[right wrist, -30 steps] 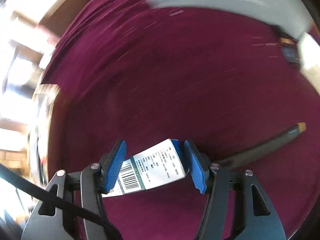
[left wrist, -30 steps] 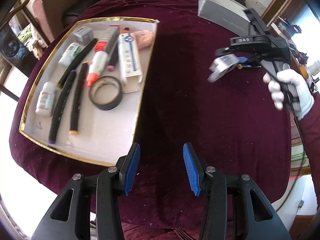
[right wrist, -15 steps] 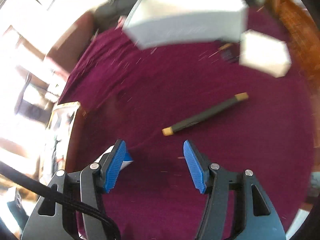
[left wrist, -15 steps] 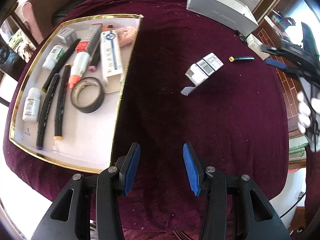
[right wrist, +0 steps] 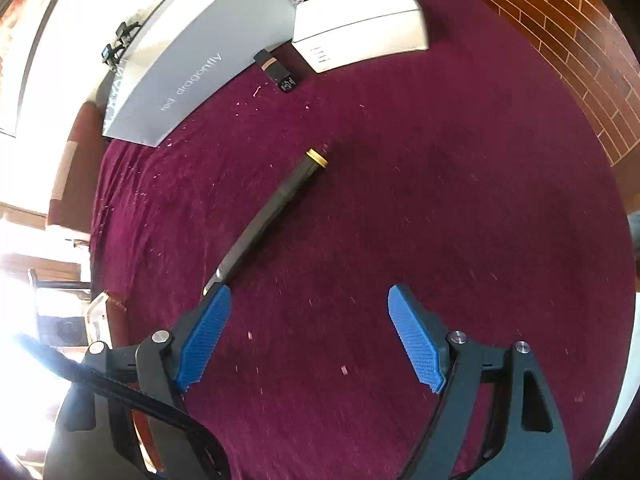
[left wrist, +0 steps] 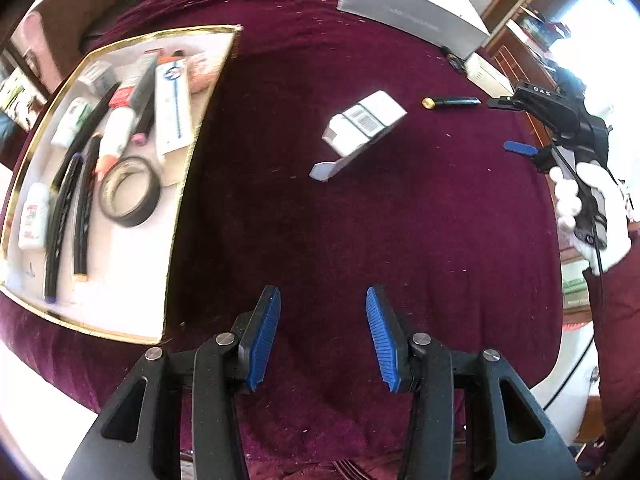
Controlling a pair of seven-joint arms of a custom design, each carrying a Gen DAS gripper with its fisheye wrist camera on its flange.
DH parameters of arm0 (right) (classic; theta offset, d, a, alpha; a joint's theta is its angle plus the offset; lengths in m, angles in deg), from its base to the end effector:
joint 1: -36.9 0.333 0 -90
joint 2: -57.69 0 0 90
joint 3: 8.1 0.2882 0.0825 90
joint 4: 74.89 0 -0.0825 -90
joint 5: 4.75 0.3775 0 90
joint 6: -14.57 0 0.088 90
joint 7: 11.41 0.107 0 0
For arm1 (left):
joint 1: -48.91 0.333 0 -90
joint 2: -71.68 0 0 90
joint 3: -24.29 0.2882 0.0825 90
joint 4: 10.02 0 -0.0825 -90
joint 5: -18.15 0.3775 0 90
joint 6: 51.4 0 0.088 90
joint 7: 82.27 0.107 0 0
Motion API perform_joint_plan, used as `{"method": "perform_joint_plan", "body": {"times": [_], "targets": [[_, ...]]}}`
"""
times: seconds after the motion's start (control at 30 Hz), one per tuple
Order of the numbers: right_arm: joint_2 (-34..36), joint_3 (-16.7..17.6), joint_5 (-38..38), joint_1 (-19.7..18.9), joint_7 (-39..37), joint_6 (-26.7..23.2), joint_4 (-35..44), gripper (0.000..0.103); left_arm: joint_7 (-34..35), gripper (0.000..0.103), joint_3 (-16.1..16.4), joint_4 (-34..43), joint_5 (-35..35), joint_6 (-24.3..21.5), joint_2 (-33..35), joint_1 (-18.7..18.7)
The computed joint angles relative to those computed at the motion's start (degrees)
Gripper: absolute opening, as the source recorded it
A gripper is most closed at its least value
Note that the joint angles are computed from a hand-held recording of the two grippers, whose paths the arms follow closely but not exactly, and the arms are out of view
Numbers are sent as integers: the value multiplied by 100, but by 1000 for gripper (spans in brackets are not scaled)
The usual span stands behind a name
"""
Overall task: Organize objects
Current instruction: 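Move the right gripper to the yellow-capped black marker and grasp it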
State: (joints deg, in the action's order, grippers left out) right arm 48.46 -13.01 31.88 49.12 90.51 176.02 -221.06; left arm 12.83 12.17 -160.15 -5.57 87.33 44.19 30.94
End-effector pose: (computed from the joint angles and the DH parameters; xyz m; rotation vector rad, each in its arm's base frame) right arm 0.4705 0.0310 0.3430 -1.1635 2.3433 0.0569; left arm 0.3617 -0.2091 0.4101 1.7817 -2.4933 0.5459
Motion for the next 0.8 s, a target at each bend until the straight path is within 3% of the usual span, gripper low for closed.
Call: {"method": "perform_joint_plan", "body": {"times": [0.13,0.27,0.37,0.47,0.5,0.63,0.8], "targets": [[492,223,-1089,-241,817,-176,573,82,-176,39,23,-154,44,-10,-186,107],[1180,380,-2520,-404,1971,-715,1394,81,-280,39,49,-267,53,20,-306,147],[1593,461,-3254,-364,2421,-1003,1903,73,-317,39,59,-302,68,38,-321,164],[1754,448,-4333,-207,2987,-1256,2164,50,-321,39,64,-281,71,51,-265,159],[1779,468,-4543,-177,3021,-1353,2229,31,-314,39,63,-273,70,58,-251,152],[1674,575,-4647,-205,2647,-1533,2159,12,-214,39,30,-137,81,142,-64,94],[999,576,-4228,-319,2143,-1395,1317,12,-159,39,-104,146,275,434,293,88]]}}
